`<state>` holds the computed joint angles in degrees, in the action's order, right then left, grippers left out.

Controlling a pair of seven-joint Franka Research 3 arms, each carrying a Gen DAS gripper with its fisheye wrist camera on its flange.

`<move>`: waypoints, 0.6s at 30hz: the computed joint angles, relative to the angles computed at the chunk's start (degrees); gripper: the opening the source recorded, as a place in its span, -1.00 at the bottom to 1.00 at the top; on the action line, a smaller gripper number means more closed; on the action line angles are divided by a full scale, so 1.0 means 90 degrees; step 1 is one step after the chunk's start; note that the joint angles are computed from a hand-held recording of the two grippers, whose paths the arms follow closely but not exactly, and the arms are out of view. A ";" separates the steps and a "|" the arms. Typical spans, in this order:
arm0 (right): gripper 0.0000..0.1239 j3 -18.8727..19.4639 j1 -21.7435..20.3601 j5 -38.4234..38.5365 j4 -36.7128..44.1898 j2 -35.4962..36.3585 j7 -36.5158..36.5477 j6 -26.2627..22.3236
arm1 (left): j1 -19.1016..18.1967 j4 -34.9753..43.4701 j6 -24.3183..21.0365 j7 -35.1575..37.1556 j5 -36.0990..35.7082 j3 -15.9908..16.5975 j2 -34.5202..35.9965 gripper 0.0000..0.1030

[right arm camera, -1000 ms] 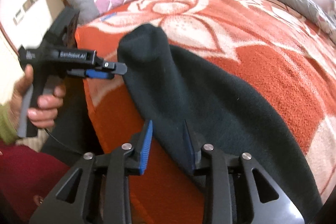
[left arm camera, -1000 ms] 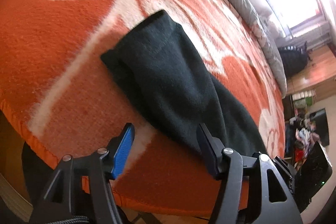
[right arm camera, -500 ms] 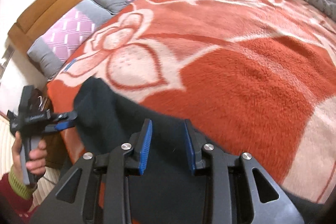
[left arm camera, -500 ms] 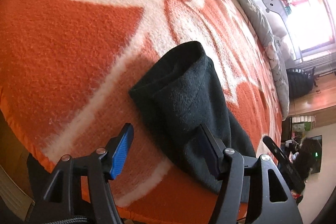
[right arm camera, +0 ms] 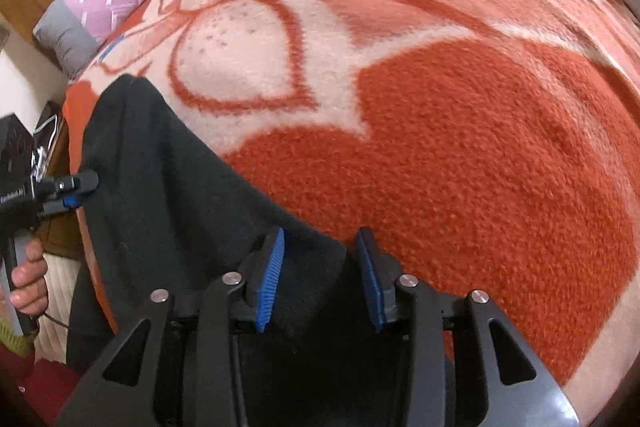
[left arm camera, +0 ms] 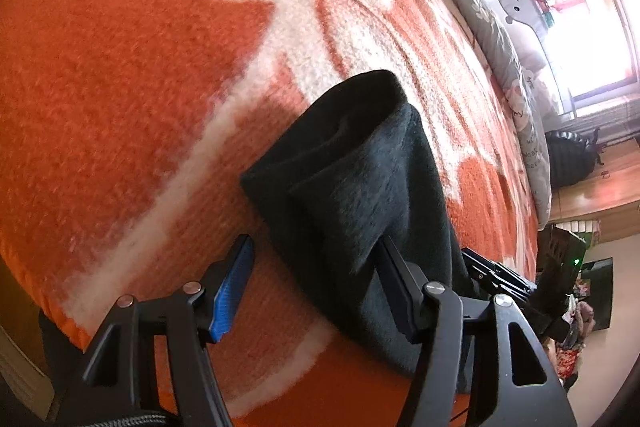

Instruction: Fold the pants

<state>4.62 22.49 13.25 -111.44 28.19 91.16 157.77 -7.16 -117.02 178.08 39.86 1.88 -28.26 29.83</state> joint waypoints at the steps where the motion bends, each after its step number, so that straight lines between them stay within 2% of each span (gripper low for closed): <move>1: -0.36 -0.0019 0.0019 -0.0071 0.0074 0.0040 -0.0042 -0.0090 | -0.0066 0.0103 -0.0017 0.0026 0.0053 0.0058 0.0059 0.17; 3: -0.40 -0.0080 0.0081 -0.0232 0.0223 0.0106 -0.0075 -0.0290 | -0.0165 0.0253 -0.0025 0.0059 0.0127 0.0148 0.0161 -0.08; 4: -0.42 -0.0067 0.0064 -0.0232 0.0254 0.0108 -0.0101 -0.0344 | -0.0257 0.0346 -0.0090 0.0039 0.0159 0.0243 0.0210 -0.10; 7: -0.74 -0.0062 0.0085 -0.0253 0.0093 -0.0021 -0.0166 -0.0275 | -0.0153 0.0329 0.0168 0.0121 0.0208 0.0140 0.0312 -0.32; 9: -0.82 -0.0053 0.0113 -0.0235 -0.0192 -0.0226 -0.0133 0.0021 | 0.0416 0.0170 0.0660 0.0387 0.0288 -0.0459 0.0447 -0.53; 10: -0.83 -0.0040 0.0119 -0.0201 -0.0370 -0.0367 -0.0112 0.0217 | 0.0566 0.0081 0.0919 0.0412 0.0404 -0.0595 0.0439 -0.55; 13: -0.84 -0.0169 0.0287 -0.0263 -0.0996 -0.0875 0.0181 0.1075 | 0.0739 -0.0273 0.1595 0.0370 0.0834 -0.0688 0.0140 -0.62; 15: -0.85 -0.0669 0.0734 -0.0746 -0.1259 -0.1087 0.0776 0.1542 | 0.0860 -0.0501 0.2091 0.0281 0.1109 -0.0751 -0.0010 -0.62; 18: -0.85 -0.1362 0.1316 -0.1351 -0.1418 -0.1112 0.1593 0.2074 | 0.0918 -0.0651 0.2459 0.0131 0.1490 -0.0724 -0.0132 -0.63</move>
